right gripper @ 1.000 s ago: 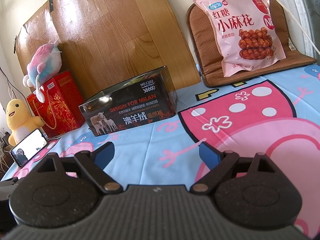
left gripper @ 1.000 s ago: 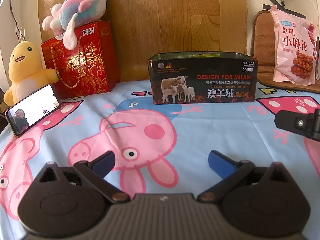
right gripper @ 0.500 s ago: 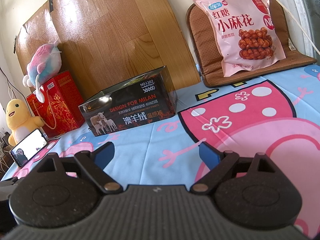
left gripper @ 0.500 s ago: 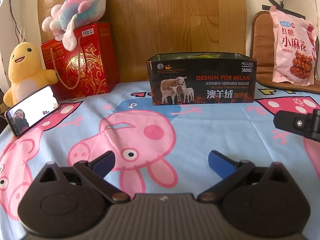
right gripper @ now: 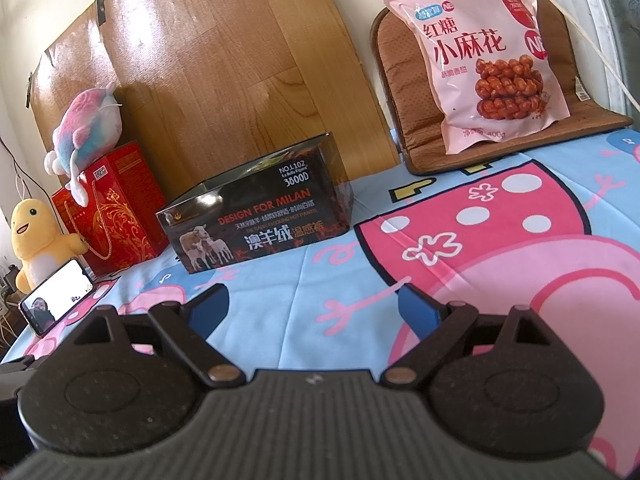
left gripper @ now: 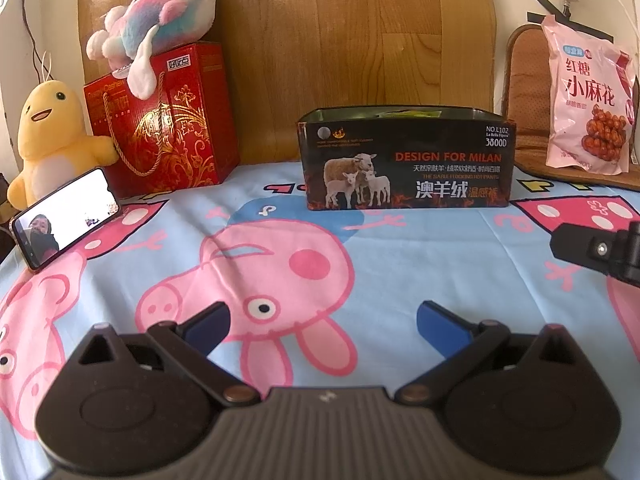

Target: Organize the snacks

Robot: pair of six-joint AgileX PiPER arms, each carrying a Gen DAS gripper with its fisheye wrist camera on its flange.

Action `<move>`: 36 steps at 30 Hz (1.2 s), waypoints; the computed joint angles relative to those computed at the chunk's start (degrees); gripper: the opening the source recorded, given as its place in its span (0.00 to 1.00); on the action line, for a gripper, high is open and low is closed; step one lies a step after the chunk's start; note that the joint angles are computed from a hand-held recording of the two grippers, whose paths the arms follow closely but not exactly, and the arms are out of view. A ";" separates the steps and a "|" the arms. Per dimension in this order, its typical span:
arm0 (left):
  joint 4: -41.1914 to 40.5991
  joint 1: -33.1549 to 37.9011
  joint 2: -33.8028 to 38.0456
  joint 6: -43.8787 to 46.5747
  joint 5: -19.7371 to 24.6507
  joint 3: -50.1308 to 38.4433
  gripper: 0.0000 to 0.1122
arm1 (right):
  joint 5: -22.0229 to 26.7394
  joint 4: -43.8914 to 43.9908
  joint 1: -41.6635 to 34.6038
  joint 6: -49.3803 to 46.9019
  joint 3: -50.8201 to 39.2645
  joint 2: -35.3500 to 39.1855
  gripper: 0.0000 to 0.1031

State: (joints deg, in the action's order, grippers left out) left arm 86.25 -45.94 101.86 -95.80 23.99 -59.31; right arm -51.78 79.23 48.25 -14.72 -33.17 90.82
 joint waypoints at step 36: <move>-4.00 1.58 -0.23 2.91 -2.60 -0.40 0.92 | -0.03 0.33 0.11 -0.36 -0.26 0.08 0.91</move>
